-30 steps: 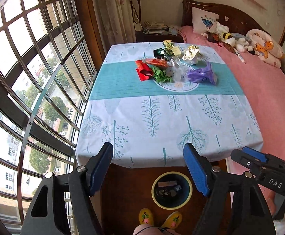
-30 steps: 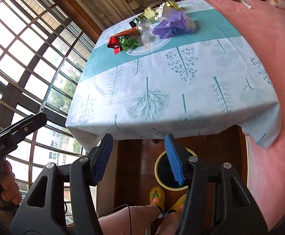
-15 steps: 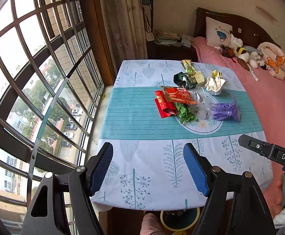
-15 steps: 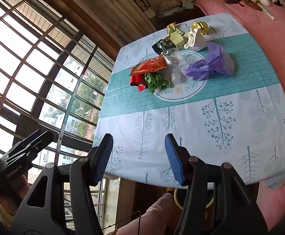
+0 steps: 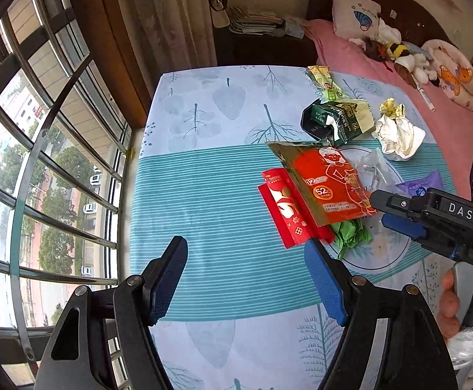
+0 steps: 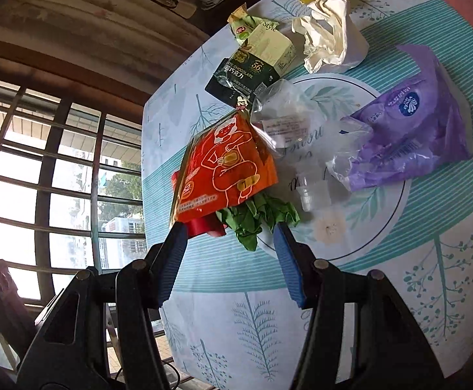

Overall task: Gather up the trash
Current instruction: 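Grasp the red packet with the left gripper while the right gripper grasps the orange bag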

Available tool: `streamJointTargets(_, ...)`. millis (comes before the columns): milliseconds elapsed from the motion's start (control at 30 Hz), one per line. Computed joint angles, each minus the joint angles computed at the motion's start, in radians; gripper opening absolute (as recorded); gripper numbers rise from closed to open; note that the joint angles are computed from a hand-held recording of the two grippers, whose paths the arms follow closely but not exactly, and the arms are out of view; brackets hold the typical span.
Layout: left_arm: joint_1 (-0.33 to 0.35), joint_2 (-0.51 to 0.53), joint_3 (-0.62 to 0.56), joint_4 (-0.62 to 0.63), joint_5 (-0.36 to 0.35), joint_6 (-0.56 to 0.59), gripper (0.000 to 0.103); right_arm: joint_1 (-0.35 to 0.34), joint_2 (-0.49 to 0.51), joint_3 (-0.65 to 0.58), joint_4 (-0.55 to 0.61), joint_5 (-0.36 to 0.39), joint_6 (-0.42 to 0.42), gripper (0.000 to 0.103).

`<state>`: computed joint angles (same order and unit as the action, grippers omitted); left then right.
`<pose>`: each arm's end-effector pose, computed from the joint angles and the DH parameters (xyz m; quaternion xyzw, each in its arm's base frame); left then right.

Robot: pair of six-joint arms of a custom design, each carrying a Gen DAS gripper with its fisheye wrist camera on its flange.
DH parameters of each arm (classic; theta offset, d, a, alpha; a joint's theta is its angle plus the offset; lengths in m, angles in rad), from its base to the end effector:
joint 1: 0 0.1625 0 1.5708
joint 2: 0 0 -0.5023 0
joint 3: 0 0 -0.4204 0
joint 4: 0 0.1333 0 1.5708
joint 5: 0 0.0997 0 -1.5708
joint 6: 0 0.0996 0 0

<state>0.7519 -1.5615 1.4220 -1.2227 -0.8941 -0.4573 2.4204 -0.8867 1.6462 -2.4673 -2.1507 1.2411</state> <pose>-0.2333 -0.4861 0.6266 0.2027 0.9167 -0.1178 0.3237 0.6021 -0.4245 0.1934 -0.2051 -0.9339 0.2797 0.0863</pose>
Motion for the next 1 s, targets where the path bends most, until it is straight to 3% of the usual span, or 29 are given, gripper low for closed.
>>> streamJointTargets(200,0.086,0.061,0.015,-0.097,-0.044,0.105,0.076,-0.075,0.051,-0.008,-0.075,0.009,0.007,0.052)
streamJointTargets(467,0.114,0.086,0.037,-0.140,-0.093,0.142,0.076,-0.110,0.101,-0.030,-0.124,0.016,-0.009,0.052)
streamJointTargets(633,0.118,0.096,0.036,-0.143,-0.095,0.151,0.076,-0.107,0.128,-0.068,-0.127,-0.008,-0.075,0.052)
streamJointTargets(867,0.148,0.107,0.002,-0.127,-0.143,0.127,0.076,-0.088,0.171,-0.163,-0.035,-0.069,-0.199,0.011)
streamJointTargets(1000,0.151,0.110,-0.002,-0.122,-0.169,0.131,0.076,-0.059,0.186,-0.215,0.020,-0.148,-0.288,0.003)
